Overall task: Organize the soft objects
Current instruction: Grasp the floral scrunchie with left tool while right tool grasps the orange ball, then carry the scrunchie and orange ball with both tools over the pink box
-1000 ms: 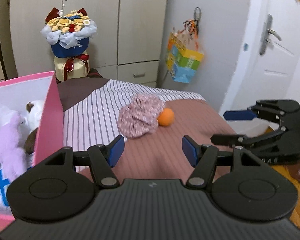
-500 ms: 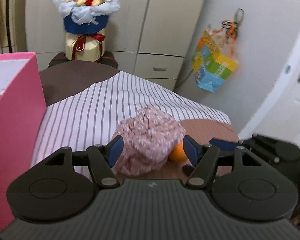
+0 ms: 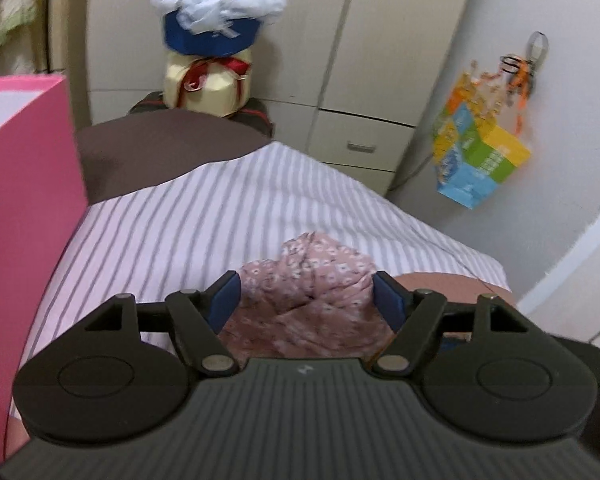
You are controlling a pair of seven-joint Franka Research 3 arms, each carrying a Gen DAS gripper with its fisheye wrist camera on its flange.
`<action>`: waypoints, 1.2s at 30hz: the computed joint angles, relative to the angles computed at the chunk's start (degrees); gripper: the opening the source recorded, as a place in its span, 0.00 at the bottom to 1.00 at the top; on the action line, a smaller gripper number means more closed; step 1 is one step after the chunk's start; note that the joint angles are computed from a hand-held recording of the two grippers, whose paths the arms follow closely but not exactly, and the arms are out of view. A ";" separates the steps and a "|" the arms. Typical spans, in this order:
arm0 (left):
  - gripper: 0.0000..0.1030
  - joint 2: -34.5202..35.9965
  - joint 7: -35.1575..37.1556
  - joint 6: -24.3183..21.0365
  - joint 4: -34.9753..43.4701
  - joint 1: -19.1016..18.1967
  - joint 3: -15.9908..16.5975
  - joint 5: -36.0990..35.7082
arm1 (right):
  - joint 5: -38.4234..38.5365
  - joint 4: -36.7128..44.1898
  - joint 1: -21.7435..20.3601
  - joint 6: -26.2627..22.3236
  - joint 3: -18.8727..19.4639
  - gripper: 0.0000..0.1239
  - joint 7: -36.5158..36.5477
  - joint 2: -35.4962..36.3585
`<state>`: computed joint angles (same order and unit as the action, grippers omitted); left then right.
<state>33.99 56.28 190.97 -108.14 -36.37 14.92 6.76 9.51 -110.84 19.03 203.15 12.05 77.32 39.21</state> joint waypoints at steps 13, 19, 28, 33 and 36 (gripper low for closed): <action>0.70 1.78 -1.26 -1.84 -2.72 -12.08 12.89 -0.53 | 14.78 -4.06 11.03 3.23 -8.12 0.34 -2.93 -2.74; 0.40 3.89 -0.68 -0.93 -4.86 -21.18 21.93 -4.53 | 20.30 -4.66 13.15 5.22 -8.67 0.34 -5.31 -2.88; 0.14 1.31 3.33 1.29 -9.64 -24.51 24.77 -5.94 | 26.24 -5.79 14.38 8.83 -7.24 0.33 -3.70 -3.24; 0.14 1.39 7.51 6.30 -15.78 -34.18 32.59 -13.15 | 33.15 -6.04 17.83 10.18 -7.96 0.33 -6.45 -3.67; 0.14 0.05 9.86 9.99 -19.59 -37.38 34.56 -16.82 | 36.66 -6.53 18.57 10.99 -7.10 0.33 -6.81 -4.05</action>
